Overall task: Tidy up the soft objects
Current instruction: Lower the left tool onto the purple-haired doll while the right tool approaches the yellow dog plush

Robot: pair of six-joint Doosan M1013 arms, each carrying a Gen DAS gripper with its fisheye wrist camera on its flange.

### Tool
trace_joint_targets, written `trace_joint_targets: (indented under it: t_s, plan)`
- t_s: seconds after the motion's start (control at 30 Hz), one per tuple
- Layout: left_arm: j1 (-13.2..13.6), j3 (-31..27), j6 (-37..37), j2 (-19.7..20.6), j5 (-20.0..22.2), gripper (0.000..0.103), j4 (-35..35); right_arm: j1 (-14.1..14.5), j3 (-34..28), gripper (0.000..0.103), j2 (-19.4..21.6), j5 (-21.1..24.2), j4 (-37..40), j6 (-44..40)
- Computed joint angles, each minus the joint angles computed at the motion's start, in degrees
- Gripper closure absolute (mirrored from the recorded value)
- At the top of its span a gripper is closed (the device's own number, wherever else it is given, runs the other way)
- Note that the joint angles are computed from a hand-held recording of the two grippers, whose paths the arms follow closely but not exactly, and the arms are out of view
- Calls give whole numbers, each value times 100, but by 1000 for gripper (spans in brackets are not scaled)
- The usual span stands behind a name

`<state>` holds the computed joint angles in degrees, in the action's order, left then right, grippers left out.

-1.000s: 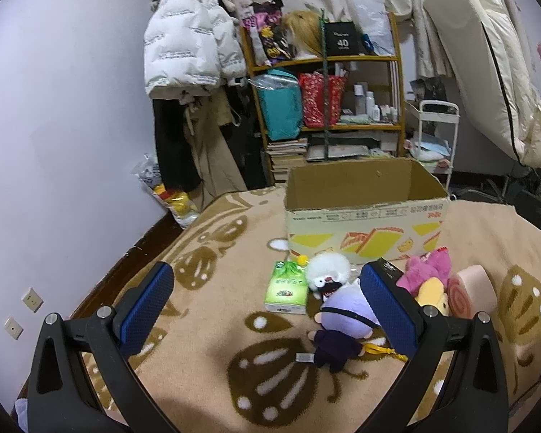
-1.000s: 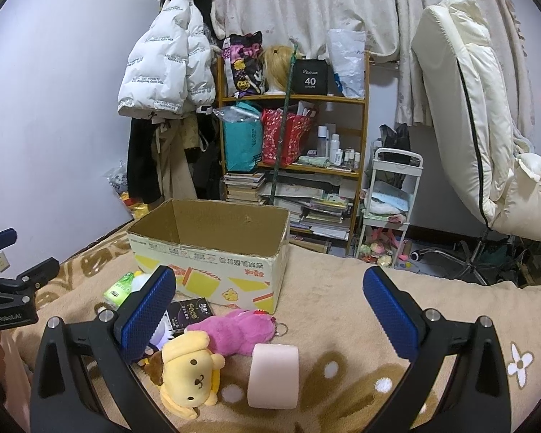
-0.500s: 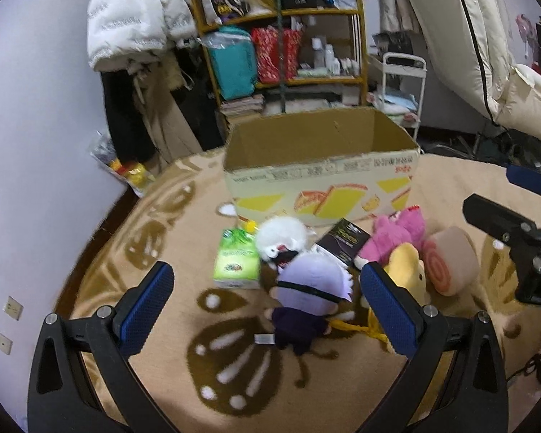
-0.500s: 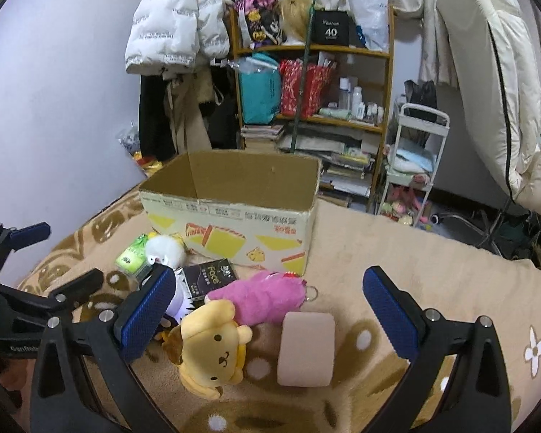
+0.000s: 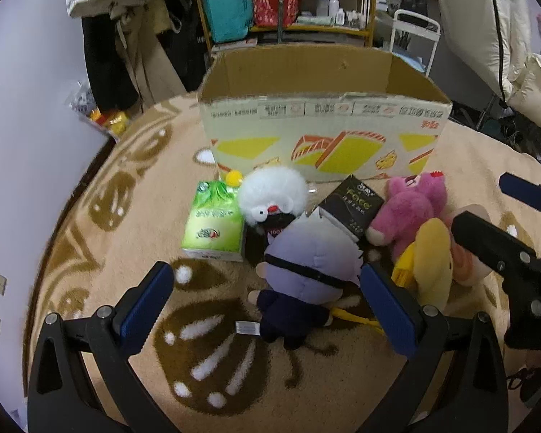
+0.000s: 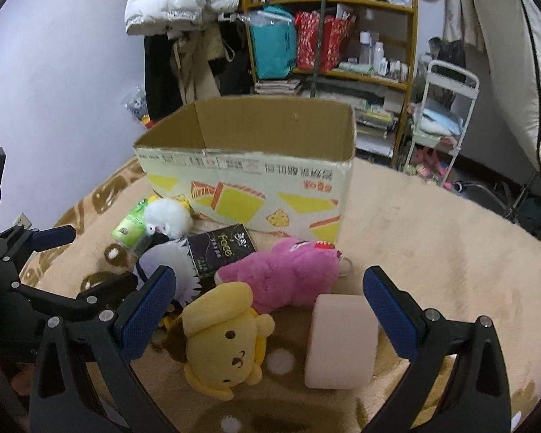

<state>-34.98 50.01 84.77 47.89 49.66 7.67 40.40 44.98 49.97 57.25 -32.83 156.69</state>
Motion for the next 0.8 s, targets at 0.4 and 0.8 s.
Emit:
trace_joint_targets:
  t_s: [0.4, 0.8]
  plan:
    - [43, -786, 337, 552, 1027, 1, -422, -218, 147, 12, 39, -454, 1336, -655]
    - [51, -986, 397, 706, 1267, 8, -491, -265, 268, 34, -15, -882, 1792, -907]
